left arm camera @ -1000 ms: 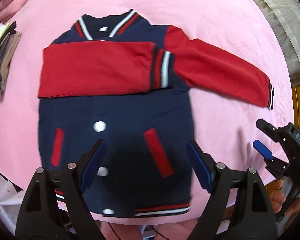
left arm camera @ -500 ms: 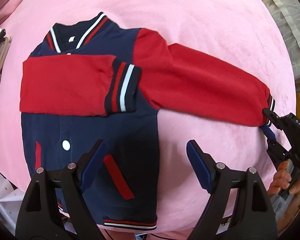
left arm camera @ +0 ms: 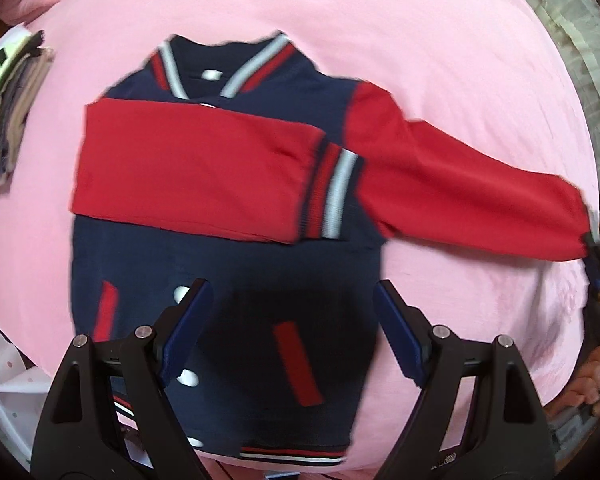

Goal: Fold large clothes
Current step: 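Reach the right gripper to the other red sleeve cuff and grasp it, then fold the sleeve across the body with the right gripper while the left gripper straightens the first cuff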

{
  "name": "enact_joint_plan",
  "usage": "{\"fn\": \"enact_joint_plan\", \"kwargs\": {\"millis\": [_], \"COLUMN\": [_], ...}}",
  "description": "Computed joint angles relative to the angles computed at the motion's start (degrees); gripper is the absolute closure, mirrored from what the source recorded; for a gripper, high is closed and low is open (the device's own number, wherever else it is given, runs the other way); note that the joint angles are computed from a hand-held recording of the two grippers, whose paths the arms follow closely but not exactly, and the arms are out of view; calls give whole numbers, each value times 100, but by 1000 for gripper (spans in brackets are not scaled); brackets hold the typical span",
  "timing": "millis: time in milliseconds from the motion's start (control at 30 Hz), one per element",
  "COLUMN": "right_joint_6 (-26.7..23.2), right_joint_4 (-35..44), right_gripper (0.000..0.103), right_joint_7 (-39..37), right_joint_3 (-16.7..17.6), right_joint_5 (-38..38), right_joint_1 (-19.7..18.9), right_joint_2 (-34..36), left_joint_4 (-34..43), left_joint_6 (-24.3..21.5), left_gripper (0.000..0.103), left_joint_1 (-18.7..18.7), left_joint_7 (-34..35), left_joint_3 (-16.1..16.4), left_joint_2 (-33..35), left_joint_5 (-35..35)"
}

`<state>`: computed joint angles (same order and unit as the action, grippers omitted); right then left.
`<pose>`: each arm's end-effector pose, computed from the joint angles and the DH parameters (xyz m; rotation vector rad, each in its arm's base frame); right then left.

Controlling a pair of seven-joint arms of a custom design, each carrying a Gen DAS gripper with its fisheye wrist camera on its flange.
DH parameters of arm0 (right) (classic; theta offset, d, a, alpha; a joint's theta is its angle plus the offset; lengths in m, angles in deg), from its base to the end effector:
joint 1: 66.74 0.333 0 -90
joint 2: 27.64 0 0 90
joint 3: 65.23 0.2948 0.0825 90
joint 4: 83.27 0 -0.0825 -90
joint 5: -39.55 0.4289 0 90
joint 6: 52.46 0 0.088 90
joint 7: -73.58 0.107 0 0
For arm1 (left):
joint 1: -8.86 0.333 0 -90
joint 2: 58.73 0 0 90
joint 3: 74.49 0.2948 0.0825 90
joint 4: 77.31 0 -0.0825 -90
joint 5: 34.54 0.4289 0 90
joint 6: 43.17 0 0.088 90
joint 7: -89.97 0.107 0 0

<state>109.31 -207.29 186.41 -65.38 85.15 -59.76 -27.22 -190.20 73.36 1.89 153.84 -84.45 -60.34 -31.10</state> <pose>0.6113 0.0372 0.4085 -0.7129 2.2660 0.1355 0.5761 -0.1724 0.4526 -2.2976 2.0045 -0.0912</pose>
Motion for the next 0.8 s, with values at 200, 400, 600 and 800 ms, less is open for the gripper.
{"fn": "enact_joint_plan", "kwargs": {"millis": [200, 400, 600, 800], "right_joint_6": [618, 624, -70, -922], "right_joint_4": [184, 1063, 2804, 4356], "right_gripper": [93, 93, 93, 93], "right_joint_7": [1388, 1874, 2162, 1596], "right_joint_3": [128, 358, 679, 1036], "right_joint_5": [-2515, -4197, -5207, -5083], "right_joint_1": [202, 542, 1165, 1832], "right_joint_2": [-298, -105, 1041, 2579], "left_joint_4": [-523, -966, -1199, -1313], "left_joint_6": [325, 489, 616, 806], "left_gripper": [23, 23, 23, 23], "left_joint_1": [314, 806, 1314, 1807], "left_joint_7": [639, 1541, 2234, 2520], "left_joint_3": [230, 515, 729, 936], "left_joint_2": [-589, -1152, -1426, -1380], "left_joint_5": [-9, -255, -287, -332]}}
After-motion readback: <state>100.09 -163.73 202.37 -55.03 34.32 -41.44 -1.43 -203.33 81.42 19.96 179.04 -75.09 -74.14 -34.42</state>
